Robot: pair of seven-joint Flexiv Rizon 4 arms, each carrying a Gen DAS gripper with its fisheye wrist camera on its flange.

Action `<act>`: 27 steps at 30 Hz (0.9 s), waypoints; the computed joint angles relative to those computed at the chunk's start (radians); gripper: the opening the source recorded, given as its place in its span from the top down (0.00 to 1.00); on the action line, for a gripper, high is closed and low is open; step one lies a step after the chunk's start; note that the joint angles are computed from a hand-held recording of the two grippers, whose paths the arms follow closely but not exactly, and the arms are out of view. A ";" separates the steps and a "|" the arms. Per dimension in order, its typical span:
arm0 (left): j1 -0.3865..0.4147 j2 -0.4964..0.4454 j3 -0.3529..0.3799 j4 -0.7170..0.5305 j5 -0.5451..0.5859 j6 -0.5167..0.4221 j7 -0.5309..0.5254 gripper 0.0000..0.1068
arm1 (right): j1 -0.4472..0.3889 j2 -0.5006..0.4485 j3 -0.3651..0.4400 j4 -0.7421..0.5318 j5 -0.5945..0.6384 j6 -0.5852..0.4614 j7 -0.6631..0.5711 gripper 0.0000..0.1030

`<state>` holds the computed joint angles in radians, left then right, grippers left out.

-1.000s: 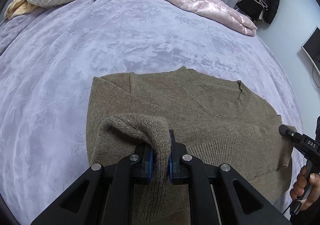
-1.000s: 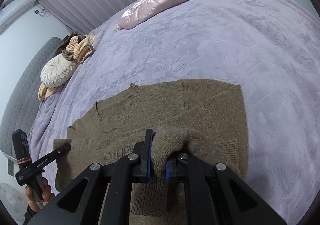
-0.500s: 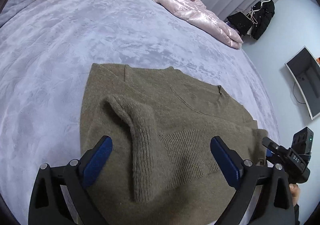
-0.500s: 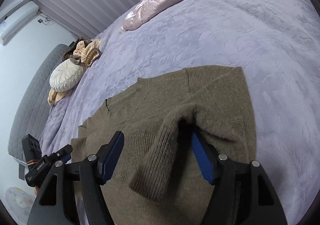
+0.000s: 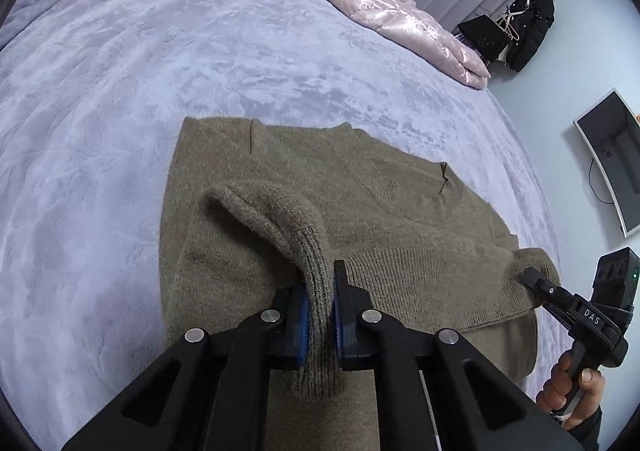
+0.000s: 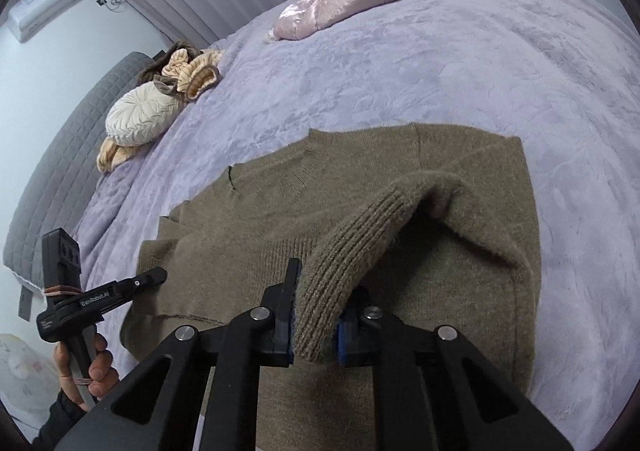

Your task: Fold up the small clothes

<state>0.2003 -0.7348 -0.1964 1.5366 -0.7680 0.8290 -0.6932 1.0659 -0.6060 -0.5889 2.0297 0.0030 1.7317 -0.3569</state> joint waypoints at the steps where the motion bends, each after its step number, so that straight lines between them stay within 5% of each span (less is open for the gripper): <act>1: 0.003 -0.003 -0.006 -0.011 -0.007 -0.004 -0.003 0.90 | -0.006 0.001 0.000 0.000 0.006 0.016 0.002 0.85; 10: -0.032 -0.093 -0.006 -0.196 0.039 -0.040 -0.113 0.90 | -0.138 -0.020 0.068 -0.096 0.044 0.023 -0.009 0.86; 16: -0.042 -0.243 0.009 -0.435 0.098 -0.207 -0.347 0.90 | -0.259 -0.071 0.159 -0.176 0.038 0.025 0.038 0.86; 21: -0.041 -0.322 -0.002 -0.548 0.135 -0.289 -0.430 0.88 | -0.299 -0.107 0.175 -0.217 0.025 -0.004 0.065 0.82; 24: -0.006 -0.380 -0.057 -0.618 0.087 -0.393 -0.458 0.48 | -0.300 -0.128 0.157 -0.226 0.018 -0.013 0.098 0.61; 25: 0.011 -0.384 -0.081 -0.607 0.051 -0.400 -0.457 0.36 | -0.287 -0.133 0.138 -0.223 0.018 -0.016 0.110 0.46; 26: 0.020 -0.374 -0.091 -0.584 0.027 -0.385 -0.450 0.35 | -0.275 -0.138 0.122 -0.219 0.018 -0.015 0.121 0.33; 27: 0.020 -0.361 -0.084 -0.567 0.025 -0.367 -0.441 0.35 | -0.258 -0.143 0.100 -0.213 0.020 -0.008 0.129 0.32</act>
